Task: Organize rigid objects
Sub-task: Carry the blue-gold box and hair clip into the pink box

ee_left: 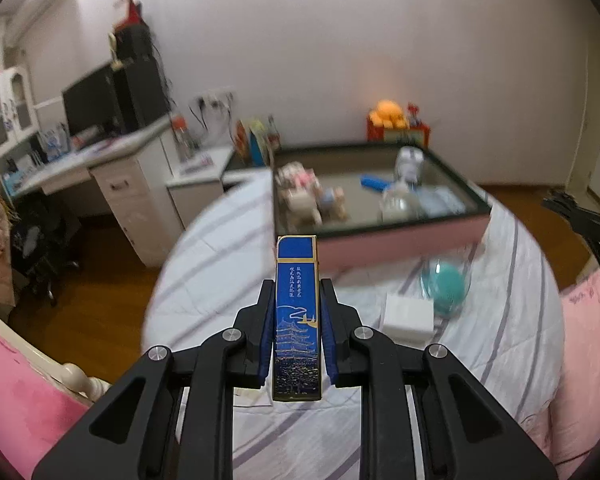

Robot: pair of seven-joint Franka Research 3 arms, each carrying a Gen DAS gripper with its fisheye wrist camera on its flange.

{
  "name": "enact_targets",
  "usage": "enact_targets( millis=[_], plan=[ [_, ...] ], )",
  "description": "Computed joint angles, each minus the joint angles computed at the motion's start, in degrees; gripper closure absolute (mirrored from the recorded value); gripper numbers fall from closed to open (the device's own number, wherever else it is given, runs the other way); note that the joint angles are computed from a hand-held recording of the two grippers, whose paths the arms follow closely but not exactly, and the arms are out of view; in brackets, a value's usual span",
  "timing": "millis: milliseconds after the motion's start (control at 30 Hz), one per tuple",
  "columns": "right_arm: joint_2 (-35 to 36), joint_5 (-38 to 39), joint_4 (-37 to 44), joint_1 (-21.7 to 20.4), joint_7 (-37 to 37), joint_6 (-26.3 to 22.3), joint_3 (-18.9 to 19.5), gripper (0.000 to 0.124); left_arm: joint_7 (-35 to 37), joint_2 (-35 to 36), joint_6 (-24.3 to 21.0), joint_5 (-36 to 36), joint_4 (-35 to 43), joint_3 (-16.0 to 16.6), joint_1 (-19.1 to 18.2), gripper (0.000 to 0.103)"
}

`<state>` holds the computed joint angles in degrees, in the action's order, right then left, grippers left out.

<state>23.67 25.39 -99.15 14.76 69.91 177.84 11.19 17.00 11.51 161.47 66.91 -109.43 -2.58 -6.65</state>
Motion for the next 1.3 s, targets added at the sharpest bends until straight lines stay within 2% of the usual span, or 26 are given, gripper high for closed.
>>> enact_targets(
  millis=[67,133,233,333,400,467,600,833,900,1000,1133,1233,1300],
  plan=[
    [-2.58,0.59,-3.33,-0.46,-1.03,3.72,1.08,0.105,-4.81,-2.56,-0.84,5.03,-1.46,0.63,-0.82,0.083],
    [-4.71,1.75,-6.45,-3.33,-2.98,7.28,4.98,0.105,-9.43,-4.8,-1.71,9.98,-2.68,0.09,-0.74,0.083],
    [-7.01,1.86,-10.09,-9.1,-4.32,11.06,11.81,0.105,-14.06,-7.44,-3.11,14.78,-4.22,-1.55,0.14,0.083],
    [-8.46,-0.82,-13.47,-16.9,-2.92,14.3,20.22,0.105,-17.42,-9.91,-5.88,18.37,-5.94,-3.31,0.73,0.083],
    [-9.04,-3.21,-15.17,-20.36,-1.0,16.09,23.73,0.105,-19.0,-11.29,-7.94,20.35,-7.13,-4.41,0.94,0.083],
    [-9.49,-6.03,-16.75,-23.69,1.35,17.54,26.8,0.105,-20.33,-12.34,-7.89,21.09,-8.16,-5.04,1.37,0.083],
    [-9.81,-9.24,-17.68,-23.77,4.41,18.29,26.27,0.105,-20.97,-13.34,-8.29,21.39,-9.19,-5.9,2.03,0.083],
    [-10.79,-10.99,-18.17,-17.36,7.37,18.83,19.16,0.105,-20.25,-13.31,-7.99,21.19,-9.21,-6.48,2.31,0.083],
    [-11.05,-10.6,-18.08,-14.05,7.33,18.68,15.8,0.105,-19.53,-12.75,-8.53,20.65,-8.66,-6.54,2.23,0.083],
    [-10.68,-12.98,-17.49,-13.17,9.33,18.01,14.54,0.105,-18.33,-11.82,-8.0,19.72,-7.74,-6.22,2.3,0.083],
    [-10.05,-13.96,-16.02,-9.04,10.75,16.86,10.03,0.105,-16.54,-10.03,-7.85,18.37,-5.97,-5.77,2.16,0.083],
    [-8.82,-13.09,-13.5,-2.68,10.58,15.27,3.21,0.105,-15.18,-8.44,-7.04,17.46,-4.29,-5.17,2.1,0.083],
    [-8.0,-13.09,-12.14,-1.76,10.72,14.45,2.09,0.105,-13.79,-7.04,-6.4,16.61,-2.71,-4.66,2.15,0.083]
  ],
)
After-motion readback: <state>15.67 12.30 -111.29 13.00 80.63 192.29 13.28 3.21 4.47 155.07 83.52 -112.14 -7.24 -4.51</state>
